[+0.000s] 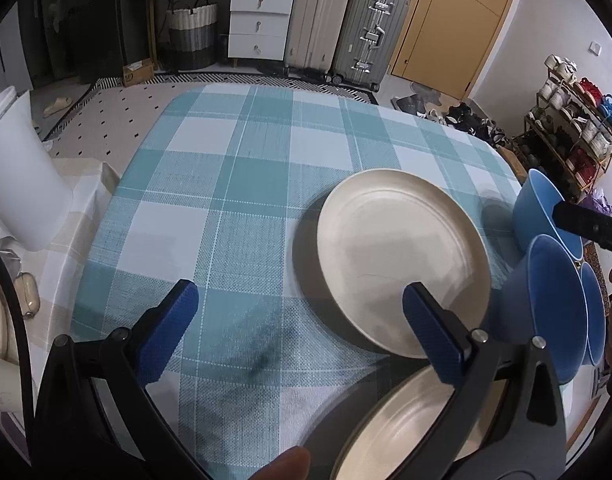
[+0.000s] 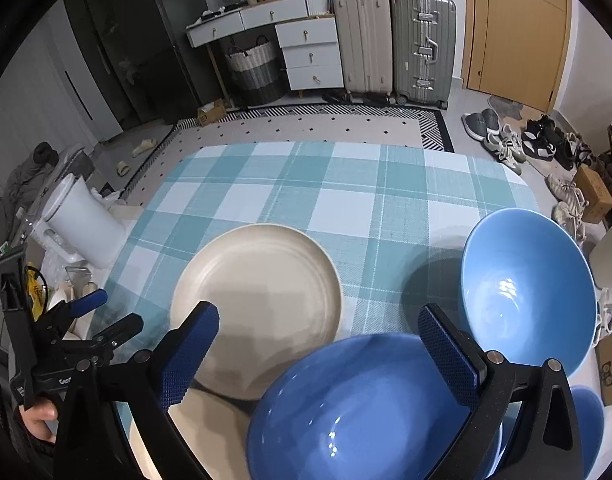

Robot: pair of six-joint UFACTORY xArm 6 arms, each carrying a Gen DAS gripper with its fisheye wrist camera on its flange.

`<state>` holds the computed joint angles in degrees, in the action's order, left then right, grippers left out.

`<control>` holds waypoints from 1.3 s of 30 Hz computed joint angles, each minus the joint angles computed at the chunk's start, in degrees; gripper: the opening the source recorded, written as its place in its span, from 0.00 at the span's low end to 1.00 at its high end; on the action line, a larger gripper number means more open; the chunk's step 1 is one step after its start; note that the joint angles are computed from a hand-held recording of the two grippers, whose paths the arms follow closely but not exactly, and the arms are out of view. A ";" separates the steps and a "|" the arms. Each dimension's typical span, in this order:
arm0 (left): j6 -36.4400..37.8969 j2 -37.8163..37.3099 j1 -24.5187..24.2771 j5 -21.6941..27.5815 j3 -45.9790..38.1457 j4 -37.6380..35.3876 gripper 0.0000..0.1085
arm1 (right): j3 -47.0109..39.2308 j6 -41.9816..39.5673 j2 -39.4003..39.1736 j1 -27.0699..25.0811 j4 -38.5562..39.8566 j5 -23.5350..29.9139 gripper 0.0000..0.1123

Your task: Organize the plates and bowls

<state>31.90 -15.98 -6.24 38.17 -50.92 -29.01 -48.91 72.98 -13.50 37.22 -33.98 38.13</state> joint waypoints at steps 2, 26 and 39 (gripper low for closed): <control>-0.33 0.92 -0.12 -0.19 -0.33 0.31 0.94 | -0.49 -1.81 0.84 -0.56 1.48 -0.14 0.91; -1.98 9.63 -1.63 1.77 -4.33 1.53 0.82 | -7.77 -22.15 15.05 -6.38 22.47 -0.13 0.73; 0.95 11.15 -2.70 3.67 -4.80 0.15 0.51 | -10.25 -26.65 18.89 -6.97 25.64 0.14 0.50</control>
